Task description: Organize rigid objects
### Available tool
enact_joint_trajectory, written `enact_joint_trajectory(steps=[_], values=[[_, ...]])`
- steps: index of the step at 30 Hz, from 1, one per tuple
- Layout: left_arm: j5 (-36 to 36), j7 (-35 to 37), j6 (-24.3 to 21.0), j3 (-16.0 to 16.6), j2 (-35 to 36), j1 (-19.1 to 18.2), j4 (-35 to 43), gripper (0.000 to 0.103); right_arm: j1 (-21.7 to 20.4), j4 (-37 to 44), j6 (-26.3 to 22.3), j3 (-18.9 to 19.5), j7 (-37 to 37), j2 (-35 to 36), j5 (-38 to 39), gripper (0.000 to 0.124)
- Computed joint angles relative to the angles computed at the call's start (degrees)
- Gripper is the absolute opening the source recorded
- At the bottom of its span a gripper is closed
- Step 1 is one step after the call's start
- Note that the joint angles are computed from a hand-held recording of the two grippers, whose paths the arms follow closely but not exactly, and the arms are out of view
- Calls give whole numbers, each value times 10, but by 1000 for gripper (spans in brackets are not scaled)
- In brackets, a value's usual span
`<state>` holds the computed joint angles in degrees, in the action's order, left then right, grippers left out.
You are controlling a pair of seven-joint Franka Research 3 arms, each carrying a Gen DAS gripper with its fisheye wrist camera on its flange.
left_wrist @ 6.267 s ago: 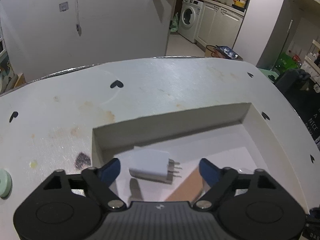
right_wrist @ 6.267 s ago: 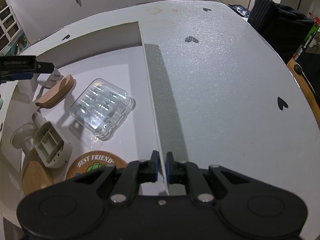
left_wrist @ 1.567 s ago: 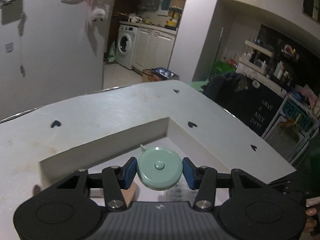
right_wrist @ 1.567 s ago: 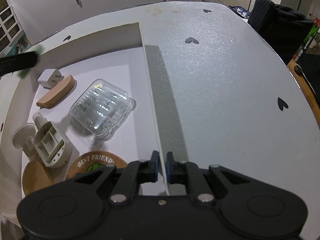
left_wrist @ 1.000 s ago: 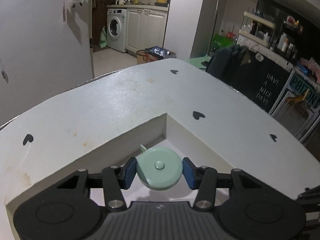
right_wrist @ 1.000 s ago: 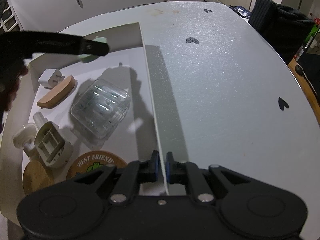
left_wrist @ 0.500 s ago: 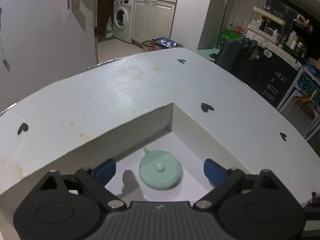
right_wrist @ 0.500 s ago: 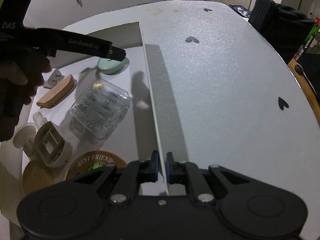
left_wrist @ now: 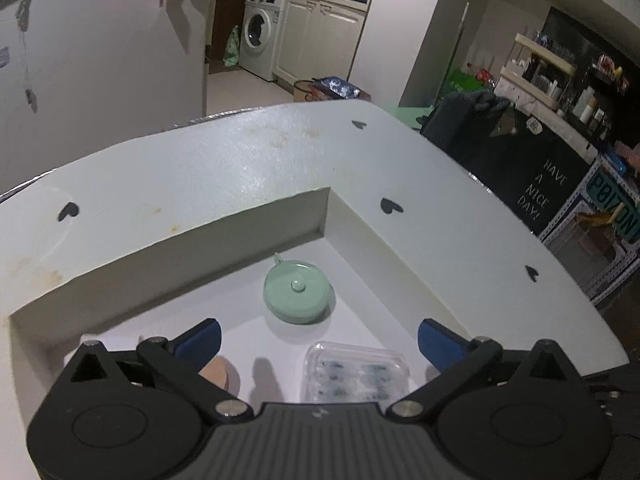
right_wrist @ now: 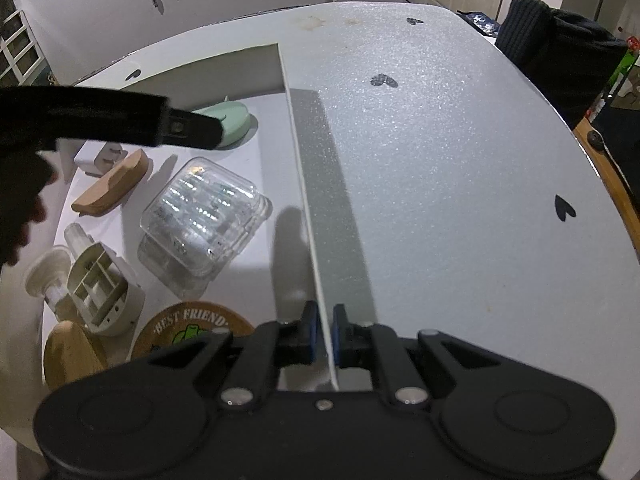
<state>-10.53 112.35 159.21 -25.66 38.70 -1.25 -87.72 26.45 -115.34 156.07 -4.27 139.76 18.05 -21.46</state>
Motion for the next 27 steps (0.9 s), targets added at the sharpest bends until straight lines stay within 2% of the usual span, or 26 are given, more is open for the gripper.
enact_joint_trajectory(steps=[8,10,14,18,22,24,27], values=[[-49,-12,62,-30,-107,45,-139,103,0,-4,6,0,-3,-2,-5,8],[-60,-17,65,-31,-137,50,-171,103,1,-7,9,-1,-5,-4,-8,8],[-136,23,75,-64,-198,89,-239,103,2,-8,10,-2,-8,-5,-14,8],[-230,87,70,-77,-257,111,-296,103,3,-6,4,-2,-9,-5,-18,8],[-292,121,93,-62,-310,103,-350,103,1,-12,13,-1,-7,-7,-17,8],[-341,152,82,-56,-334,104,-369,103,0,-14,17,-1,-4,-8,-13,8],[-378,176,78,-34,-366,94,-397,103,12,-10,4,-13,21,-13,-39,13]])
